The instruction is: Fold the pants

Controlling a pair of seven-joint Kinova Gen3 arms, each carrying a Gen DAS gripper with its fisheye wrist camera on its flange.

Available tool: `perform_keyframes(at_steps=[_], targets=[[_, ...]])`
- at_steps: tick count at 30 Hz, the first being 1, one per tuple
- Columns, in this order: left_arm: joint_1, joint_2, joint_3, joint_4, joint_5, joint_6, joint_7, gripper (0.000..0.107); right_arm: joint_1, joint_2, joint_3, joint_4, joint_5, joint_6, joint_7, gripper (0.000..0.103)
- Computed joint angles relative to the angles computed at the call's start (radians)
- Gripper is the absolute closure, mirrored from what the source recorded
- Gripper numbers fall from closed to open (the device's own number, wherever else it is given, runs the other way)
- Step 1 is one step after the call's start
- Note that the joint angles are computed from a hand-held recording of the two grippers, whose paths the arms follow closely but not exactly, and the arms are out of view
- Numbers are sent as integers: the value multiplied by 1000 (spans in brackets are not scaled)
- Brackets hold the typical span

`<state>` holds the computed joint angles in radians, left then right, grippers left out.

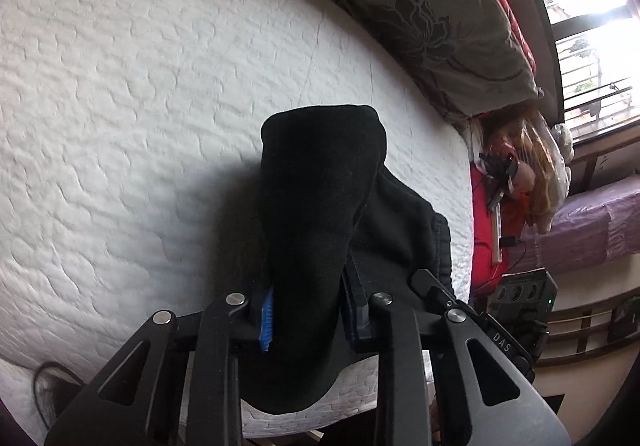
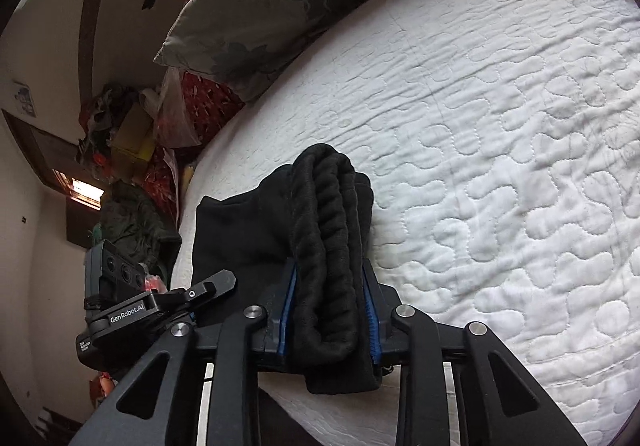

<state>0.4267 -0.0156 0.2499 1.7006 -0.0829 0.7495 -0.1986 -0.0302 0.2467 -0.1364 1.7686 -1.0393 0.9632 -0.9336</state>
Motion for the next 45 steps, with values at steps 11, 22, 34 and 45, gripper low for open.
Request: perform_keyframes(at_steps=[11, 22, 34, 45], targets=[[-70, 58, -46, -185, -135, 300, -153, 84, -65, 107, -166, -168, 24, -177, -173, 75], [-38, 108, -98, -149, -140, 351, -166, 29, 98, 213, -414, -187, 219, -267, -339, 56], [166, 138, 0, -217, -371, 611, 247, 29, 188, -6, -463, -102, 489, -222, -507, 30], [529, 317, -157, -443, -469, 967, 338, 29, -119, -322, -161, 138, 645, -319, -539, 14]])
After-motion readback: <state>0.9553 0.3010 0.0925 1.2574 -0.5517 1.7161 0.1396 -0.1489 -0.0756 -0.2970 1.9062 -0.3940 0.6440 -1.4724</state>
